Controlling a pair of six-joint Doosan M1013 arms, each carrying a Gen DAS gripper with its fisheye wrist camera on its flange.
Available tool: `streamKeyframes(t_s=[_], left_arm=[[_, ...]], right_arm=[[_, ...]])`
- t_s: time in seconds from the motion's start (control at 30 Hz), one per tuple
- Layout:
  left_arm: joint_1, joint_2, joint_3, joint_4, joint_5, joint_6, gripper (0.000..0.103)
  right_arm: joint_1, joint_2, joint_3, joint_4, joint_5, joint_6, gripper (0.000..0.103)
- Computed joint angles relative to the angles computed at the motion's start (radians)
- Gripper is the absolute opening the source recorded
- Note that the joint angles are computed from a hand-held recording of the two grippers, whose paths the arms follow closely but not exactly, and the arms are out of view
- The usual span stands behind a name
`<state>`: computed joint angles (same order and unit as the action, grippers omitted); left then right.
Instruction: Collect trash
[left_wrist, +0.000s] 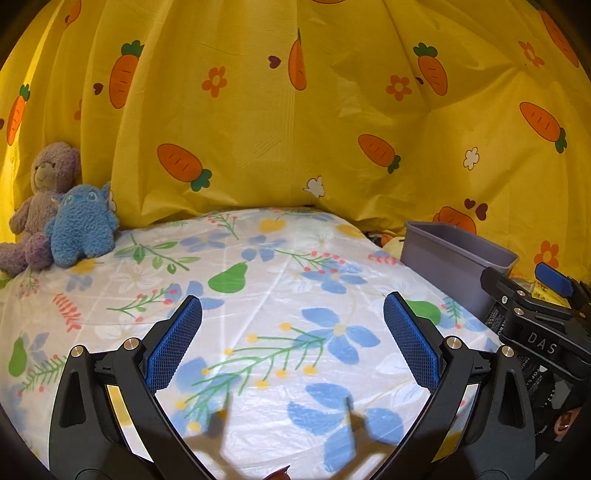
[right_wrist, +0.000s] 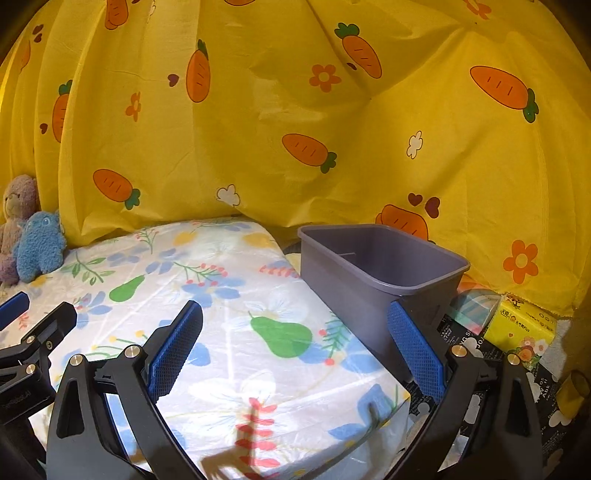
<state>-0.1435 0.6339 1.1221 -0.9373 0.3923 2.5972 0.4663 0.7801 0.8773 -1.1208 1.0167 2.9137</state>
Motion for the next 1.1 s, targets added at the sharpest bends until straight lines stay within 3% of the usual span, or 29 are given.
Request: streamKeyframes(t_s=[1.1], left_arm=[[0.026,-0.022,0.029,0.054,-0.025,-0.103,0.097]], right_arm=[[0.023,0.009,-0.009,-0.023,-0.044,-0.015,0.096]])
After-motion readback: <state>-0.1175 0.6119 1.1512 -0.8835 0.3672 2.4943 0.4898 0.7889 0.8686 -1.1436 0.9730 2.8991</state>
